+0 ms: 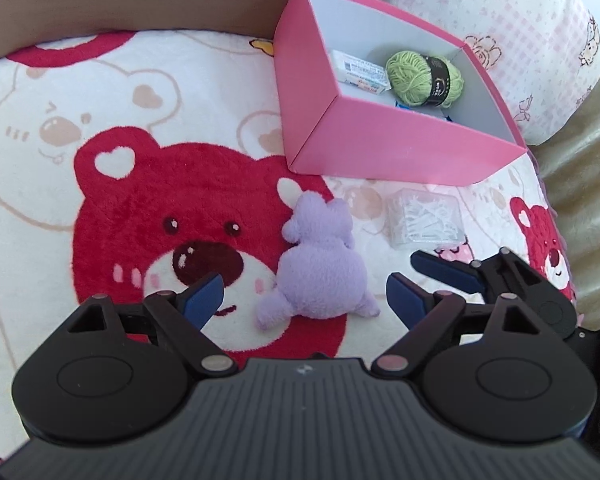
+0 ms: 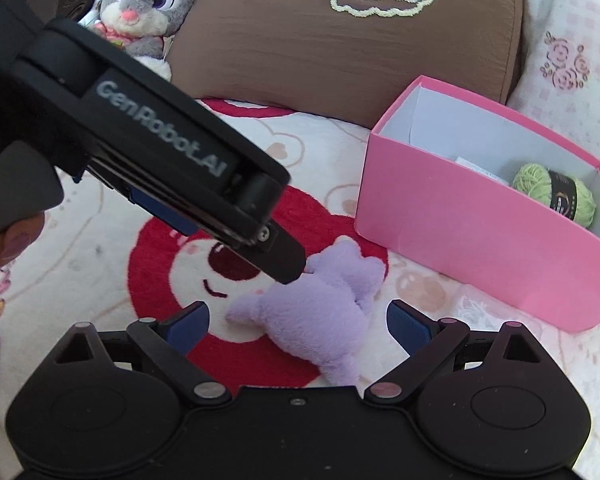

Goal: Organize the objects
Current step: 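Withdraw the left gripper from the box toward the lilac plush toy, then close the left gripper on the lilac plush toy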

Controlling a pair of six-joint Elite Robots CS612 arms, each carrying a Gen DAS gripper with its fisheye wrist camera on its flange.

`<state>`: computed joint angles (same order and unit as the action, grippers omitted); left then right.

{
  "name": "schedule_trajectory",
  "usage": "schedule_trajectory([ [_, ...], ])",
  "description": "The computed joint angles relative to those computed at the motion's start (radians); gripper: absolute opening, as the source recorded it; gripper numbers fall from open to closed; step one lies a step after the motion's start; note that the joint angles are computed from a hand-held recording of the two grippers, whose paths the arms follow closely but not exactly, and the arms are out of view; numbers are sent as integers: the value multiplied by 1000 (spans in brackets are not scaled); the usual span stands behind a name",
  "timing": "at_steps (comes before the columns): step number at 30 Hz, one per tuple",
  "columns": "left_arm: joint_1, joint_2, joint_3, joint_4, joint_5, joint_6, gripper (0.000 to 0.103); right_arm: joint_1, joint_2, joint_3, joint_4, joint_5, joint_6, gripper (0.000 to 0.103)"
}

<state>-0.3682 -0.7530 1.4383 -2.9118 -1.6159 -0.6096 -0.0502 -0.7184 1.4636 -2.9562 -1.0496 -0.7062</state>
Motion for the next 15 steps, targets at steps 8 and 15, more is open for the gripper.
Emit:
schedule_trajectory([
  [8,3,36,-7,-61,-8,9,77,6,31,-22,-18,-11,8,97],
  [15,8,57,-12,-100,-24,13,62,4,45,-51,40,-9,14,97],
])
